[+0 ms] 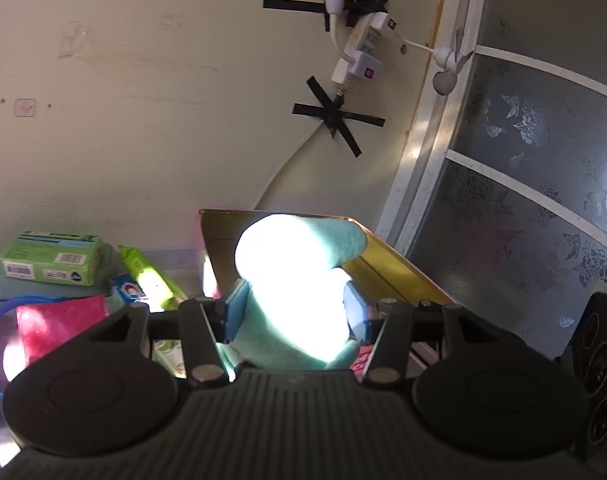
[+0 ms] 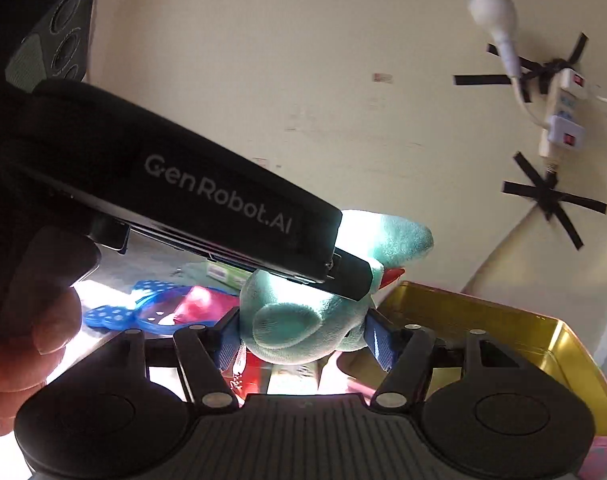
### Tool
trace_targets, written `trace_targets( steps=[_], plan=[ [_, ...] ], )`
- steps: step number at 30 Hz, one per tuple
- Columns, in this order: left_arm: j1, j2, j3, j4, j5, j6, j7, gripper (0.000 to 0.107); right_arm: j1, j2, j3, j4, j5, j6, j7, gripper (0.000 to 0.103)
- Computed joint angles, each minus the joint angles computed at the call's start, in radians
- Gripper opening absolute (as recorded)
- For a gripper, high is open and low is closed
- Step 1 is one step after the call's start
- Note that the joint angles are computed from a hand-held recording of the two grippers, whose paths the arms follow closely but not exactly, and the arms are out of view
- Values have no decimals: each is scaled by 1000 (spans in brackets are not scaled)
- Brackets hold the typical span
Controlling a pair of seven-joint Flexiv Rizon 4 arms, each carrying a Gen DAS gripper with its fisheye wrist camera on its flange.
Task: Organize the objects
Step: 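Lower the teal plush toy into the pink tin and open the right gripper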
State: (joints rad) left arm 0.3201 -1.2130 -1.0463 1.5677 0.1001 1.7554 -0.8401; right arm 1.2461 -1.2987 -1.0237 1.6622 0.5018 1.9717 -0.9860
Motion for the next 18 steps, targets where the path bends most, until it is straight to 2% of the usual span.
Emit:
trace_targets(
  steps=[5, 10, 12, 14, 16, 17, 18],
  plan=[
    [-183, -53, 16, -230, -102, -185, 83, 54, -67, 44, 31, 95, 16, 23, 5, 58],
    [-402, -89, 141, -504, -232, -348, 110, 54, -175, 130, 126, 142, 1, 38, 0, 60],
    [-477, -106, 205, -603, -272, -394, 103, 55, -237, 146, 170, 126, -12, 46, -6, 66],
    [-535, -114, 282, -683, -312, -446, 71, 58, -283, 151, 211, 113, -10, 75, -13, 67],
    [-572, -110, 356, -724, -347, -476, 22, 59, -266, 116, 193, 98, 51, 61, -17, 75],
    [-571, -102, 364, -708, -359, -461, 18, 60, -255, 99, 177, 91, 77, 55, -10, 80],
    [-552, -86, 354, -661, -369, -423, 28, 60, -259, 93, 179, 86, 86, 66, -4, 80]
  ],
)
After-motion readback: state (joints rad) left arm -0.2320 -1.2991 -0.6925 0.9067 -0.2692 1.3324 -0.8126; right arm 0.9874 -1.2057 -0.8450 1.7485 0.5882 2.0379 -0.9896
